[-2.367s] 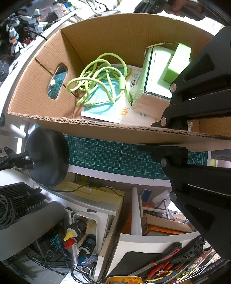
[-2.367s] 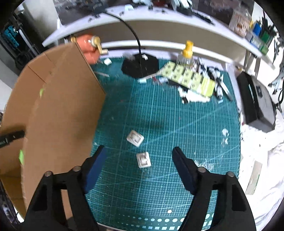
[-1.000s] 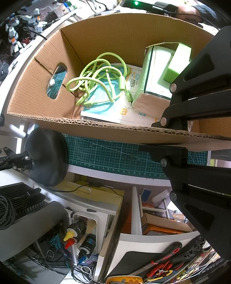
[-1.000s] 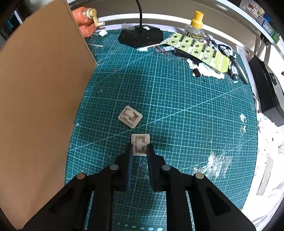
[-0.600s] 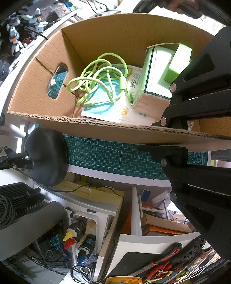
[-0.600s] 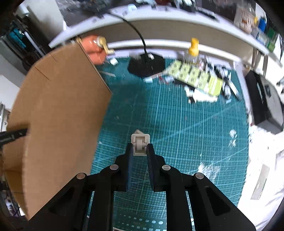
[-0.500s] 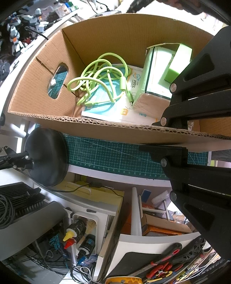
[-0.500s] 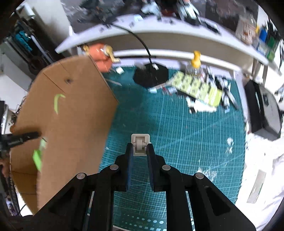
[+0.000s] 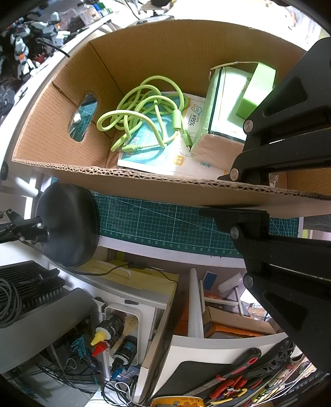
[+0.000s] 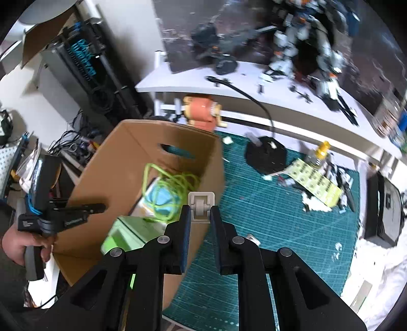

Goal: Organize objects
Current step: 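Carry the white clip over the box and open the right gripper, then withdraw the open right gripper over the second white clip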

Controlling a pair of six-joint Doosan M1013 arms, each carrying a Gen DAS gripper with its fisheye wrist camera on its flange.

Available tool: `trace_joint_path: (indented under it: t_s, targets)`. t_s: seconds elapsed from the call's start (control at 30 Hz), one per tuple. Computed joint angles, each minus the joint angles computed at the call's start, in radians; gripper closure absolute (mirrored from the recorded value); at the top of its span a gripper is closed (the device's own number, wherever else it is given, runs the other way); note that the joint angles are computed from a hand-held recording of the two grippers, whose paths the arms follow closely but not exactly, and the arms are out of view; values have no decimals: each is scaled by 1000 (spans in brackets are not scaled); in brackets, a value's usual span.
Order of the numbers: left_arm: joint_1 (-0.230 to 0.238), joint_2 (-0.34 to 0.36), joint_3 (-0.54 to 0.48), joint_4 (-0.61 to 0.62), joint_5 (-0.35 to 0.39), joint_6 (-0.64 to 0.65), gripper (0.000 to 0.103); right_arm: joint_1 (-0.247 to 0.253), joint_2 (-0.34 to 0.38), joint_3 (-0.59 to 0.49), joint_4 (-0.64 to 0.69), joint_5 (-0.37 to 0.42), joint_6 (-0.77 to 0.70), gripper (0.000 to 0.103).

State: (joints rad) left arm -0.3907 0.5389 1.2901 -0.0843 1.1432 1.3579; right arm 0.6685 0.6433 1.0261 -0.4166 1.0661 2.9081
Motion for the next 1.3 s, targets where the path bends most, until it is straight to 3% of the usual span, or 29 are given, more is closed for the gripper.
trace_joint_path:
  t_s: [0.4, 0.73, 1.13, 1.3]
  targets:
    - [0, 0, 0, -1, 0, -1, 98, -7, 112, -168, 126, 33, -206, 89]
    - [0, 0, 0, -1, 0, 0, 98, -8, 160, -220, 177, 60, -265, 88]
    - [0, 1, -1, -1, 0, 1, 98, -5, 147, -208, 149, 57, -221, 75]
    - [0, 2, -1, -2, 0, 1, 98, 2, 124, -183, 102, 43, -171, 61]
